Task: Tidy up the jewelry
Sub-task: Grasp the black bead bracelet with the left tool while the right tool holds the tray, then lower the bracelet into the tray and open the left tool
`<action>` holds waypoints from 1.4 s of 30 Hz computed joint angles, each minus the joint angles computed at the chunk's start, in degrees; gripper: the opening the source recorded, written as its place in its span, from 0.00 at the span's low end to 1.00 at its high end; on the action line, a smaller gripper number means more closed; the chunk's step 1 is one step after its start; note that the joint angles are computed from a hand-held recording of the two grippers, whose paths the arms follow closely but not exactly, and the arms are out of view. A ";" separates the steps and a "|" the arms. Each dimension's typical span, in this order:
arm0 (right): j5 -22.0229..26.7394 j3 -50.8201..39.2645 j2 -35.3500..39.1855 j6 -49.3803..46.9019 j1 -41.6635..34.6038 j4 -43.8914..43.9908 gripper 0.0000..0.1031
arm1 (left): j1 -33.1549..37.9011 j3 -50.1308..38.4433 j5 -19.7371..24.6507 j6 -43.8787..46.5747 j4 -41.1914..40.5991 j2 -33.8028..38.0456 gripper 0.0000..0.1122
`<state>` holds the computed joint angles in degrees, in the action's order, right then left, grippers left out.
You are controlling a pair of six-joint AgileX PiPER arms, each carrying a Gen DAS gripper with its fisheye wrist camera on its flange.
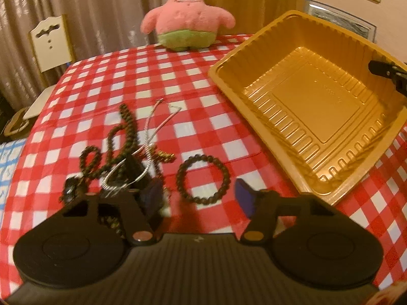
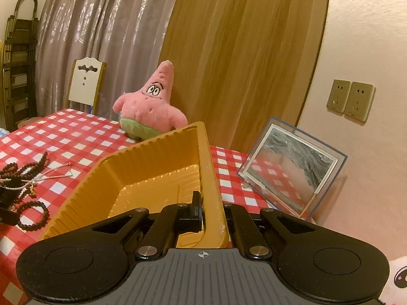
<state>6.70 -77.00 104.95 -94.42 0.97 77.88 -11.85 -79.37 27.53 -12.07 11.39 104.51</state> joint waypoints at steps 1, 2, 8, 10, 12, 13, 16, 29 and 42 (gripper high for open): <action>-0.26 0.14 -0.13 0.86 0.10 -1.13 0.03 | -0.02 -0.22 -0.74 0.97 -0.59 0.56 0.44; -0.19 0.21 -0.33 3.01 -0.02 -3.49 0.03 | -0.04 -0.61 -1.15 2.21 -1.46 1.13 0.40; -0.15 -0.02 -0.55 8.84 -0.02 -9.57 0.03 | -0.02 -4.06 -1.03 10.30 -7.48 5.05 0.22; -0.02 0.07 -0.62 9.43 -0.11 -10.12 0.03 | 0.16 -5.45 -0.05 11.62 -8.96 6.57 0.19; 0.19 0.13 -0.68 9.84 -0.15 -10.38 0.03 | 0.35 -6.22 0.62 11.82 -9.83 7.63 0.13; 0.22 0.29 -0.78 9.51 -0.10 -9.93 0.03 | 0.45 -6.28 0.69 11.92 -10.39 7.94 0.11; 0.34 0.70 -0.92 7.69 0.00 -7.99 0.03 | 0.58 -5.43 -0.81 12.41 -11.49 7.82 0.06; 1.77 0.55 -0.30 1.46 -0.77 -1.79 0.03 | 0.37 -3.08 -2.58 7.85 -10.01 1.61 0.05; 2.98 0.67 -0.05 3.16 -1.47 -2.54 0.03 | -1.60 -7.95 -3.05 24.59 -30.74 -1.16 0.05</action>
<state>9.68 -76.33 104.89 -91.27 -0.49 75.34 -13.45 -87.31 24.48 12.51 -19.35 103.35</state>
